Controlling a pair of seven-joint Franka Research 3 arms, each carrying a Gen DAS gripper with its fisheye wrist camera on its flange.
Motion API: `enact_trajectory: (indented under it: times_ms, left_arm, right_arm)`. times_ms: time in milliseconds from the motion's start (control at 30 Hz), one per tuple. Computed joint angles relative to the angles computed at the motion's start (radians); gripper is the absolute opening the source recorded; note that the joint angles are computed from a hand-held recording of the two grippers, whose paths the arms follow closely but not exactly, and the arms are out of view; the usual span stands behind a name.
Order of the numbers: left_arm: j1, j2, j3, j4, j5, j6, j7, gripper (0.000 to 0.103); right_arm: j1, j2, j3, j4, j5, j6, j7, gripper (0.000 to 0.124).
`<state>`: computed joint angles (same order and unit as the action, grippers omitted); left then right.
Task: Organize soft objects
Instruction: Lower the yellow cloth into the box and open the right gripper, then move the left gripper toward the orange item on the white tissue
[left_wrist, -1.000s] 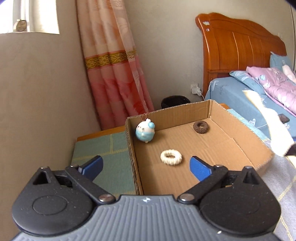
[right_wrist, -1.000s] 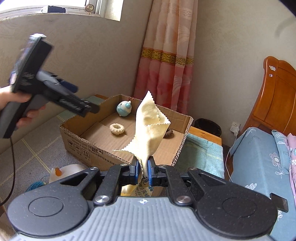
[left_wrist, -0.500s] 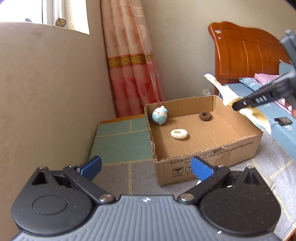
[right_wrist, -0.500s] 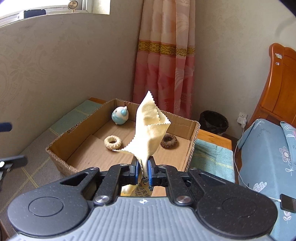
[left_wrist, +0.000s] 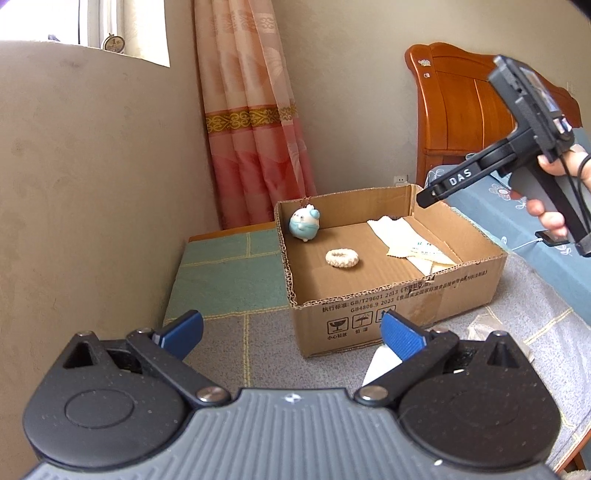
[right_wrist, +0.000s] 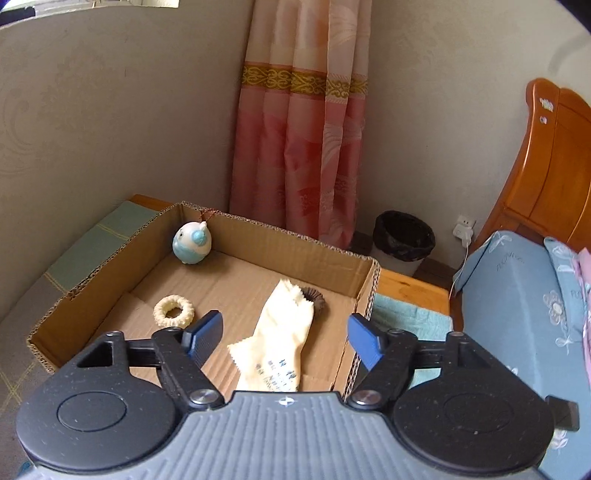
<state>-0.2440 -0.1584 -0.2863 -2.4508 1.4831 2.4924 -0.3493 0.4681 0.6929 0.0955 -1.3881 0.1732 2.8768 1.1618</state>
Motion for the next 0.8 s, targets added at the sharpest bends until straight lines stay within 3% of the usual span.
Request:
enact_trajectory:
  times_ms: [200,500,633,800]
  left_arm:
    - [-0.004,0.001,-0.001,0.000,-0.016,0.000,0.010,0.102]
    - [-0.009,0.011,-0.003,-0.003,-0.050,0.004,0.043,0.102]
    - [-0.008,0.023,0.003,-0.006,-0.072,0.026,0.060,0.102]
    - [-0.007,0.047,0.009,-0.006,-0.094,0.059,0.077,0.102]
  right_arm:
    - [-0.067,-0.088,0.079,-0.141,0.068,0.079,-0.074,0.102]
    - [-0.145,-0.203,0.176,-0.348,0.200,0.169,-0.193,0.103]
    - [-0.163,-0.243,0.194,-0.448,0.241,0.214,-0.220,0.103]
    - [-0.147,-0.277,0.169,-0.558,0.241,0.249,-0.200,0.103]
